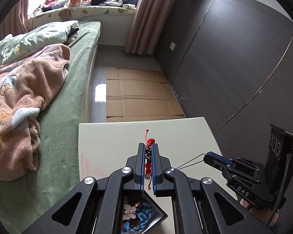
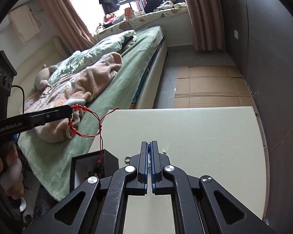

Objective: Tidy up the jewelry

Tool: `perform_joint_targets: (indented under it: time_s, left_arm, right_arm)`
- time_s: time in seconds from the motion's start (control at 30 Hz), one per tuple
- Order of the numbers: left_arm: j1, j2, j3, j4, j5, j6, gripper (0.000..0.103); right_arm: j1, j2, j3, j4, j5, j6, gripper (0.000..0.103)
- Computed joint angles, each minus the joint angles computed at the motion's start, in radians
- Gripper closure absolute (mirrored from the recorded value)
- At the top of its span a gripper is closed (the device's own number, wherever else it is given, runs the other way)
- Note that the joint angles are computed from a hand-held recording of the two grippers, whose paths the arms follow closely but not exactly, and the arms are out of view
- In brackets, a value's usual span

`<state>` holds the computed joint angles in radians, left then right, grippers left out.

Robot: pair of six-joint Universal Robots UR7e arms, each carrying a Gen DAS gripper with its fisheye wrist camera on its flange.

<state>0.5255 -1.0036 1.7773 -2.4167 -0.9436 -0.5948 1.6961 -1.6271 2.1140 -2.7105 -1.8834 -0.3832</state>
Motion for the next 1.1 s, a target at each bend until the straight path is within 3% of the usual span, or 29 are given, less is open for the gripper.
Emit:
perform_joint_targets:
  time_s: [0.33,0.63,0.8,1.1]
  left_arm:
    - [-0.070,-0.085,0.033,-0.012,0.042,-0.002,0.098]
    - [-0.110,-0.153,0.079,0.004,0.057,-0.032,0.098]
    - [-0.113,-0.180,0.123,0.018,0.052,-0.070,0.098]
    - [-0.058,-0.197,0.217,-0.004,-0.027,-0.156,0.098]
  right_arm:
    - [0.164,-0.046,-0.059,0.004,-0.019,0.029,0.100]
    - [0.355,-0.008,-0.165,-0.006,-0.116,0.024,0.100]
    - [0.445,0.025,-0.238,-0.005,-0.176,0.008,0.102]
    - [0.609,0.115,-0.384,-0.005,-0.292,-0.035,0.102]
